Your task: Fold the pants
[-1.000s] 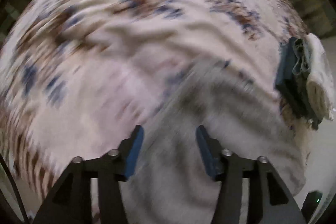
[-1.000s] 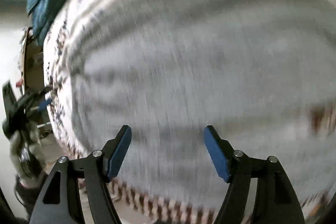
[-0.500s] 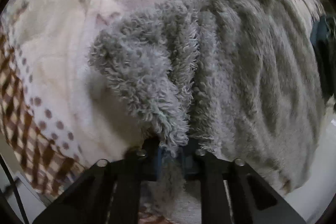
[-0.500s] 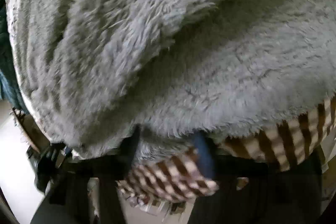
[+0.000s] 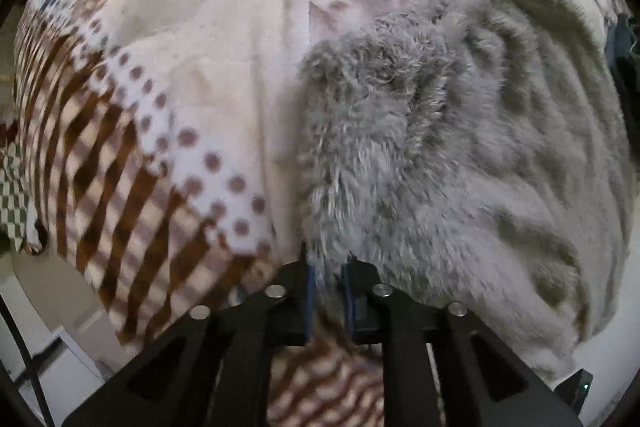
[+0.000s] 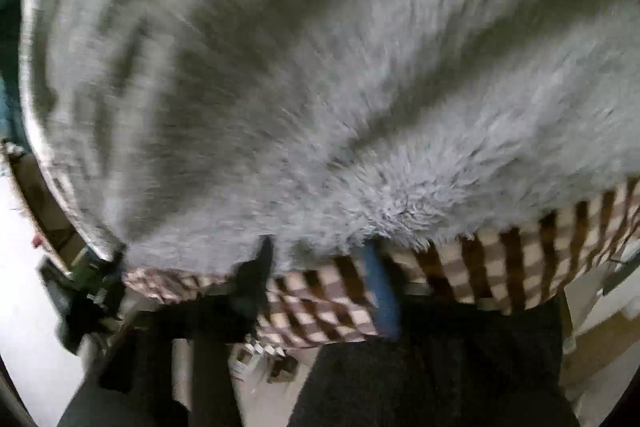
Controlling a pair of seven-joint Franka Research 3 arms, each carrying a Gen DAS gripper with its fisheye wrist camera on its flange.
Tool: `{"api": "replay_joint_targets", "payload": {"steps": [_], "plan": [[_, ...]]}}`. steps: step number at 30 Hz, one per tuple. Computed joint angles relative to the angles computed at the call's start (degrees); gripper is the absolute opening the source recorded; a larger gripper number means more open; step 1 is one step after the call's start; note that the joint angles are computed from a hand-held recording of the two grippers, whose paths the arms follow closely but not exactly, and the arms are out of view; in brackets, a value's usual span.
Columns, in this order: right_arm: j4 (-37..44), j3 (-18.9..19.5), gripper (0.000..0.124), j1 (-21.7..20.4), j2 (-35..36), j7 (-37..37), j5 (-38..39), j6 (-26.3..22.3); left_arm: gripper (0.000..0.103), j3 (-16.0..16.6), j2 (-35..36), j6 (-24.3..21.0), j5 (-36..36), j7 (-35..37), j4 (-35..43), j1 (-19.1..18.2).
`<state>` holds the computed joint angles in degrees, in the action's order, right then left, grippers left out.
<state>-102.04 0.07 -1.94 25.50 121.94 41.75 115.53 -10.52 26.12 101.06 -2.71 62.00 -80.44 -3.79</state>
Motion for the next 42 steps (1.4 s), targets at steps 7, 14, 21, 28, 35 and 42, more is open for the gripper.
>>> {"api": "replay_joint_targets", "payload": {"steps": [7, 14, 21, 28, 35, 42], "plan": [[-11.1, -6.2, 0.064, 1.1, -11.8, 19.4, -10.8, 8.4, 0.033, -0.7, -9.4, 0.4, -4.4, -3.1, -7.7, 0.0], [-15.8, -5.4, 0.040, -1.3, -8.9, 20.4, -12.1, 10.5, 0.033, -3.5, -5.3, 1.6, -7.6, -1.9, -7.2, -4.6], [-18.1, -5.8, 0.005, 2.0, -15.8, 28.5, -22.6, 9.0, 0.033, -3.6, -3.2, -0.7, -4.1, -0.9, -6.2, -6.9], [-22.4, -5.2, 0.025, -1.9, -17.1, 16.2, -6.9, 13.1, 0.033, -3.7, -3.1, -4.3, -1.3, 1.0, -1.7, -8.1], [-31.2, -8.9, 0.058, -8.7, -31.7, 38.8, -32.5, 15.9, 0.033, -5.5, -1.3, -2.4, 6.0, 7.2, 4.2, -14.7], [-21.1, -11.6, 0.007, -12.1, -19.1, 26.4, -34.1, 10.2, 0.033, -7.3, 4.2, -2.0, 8.9, 11.3, 10.6, -22.7]]}}
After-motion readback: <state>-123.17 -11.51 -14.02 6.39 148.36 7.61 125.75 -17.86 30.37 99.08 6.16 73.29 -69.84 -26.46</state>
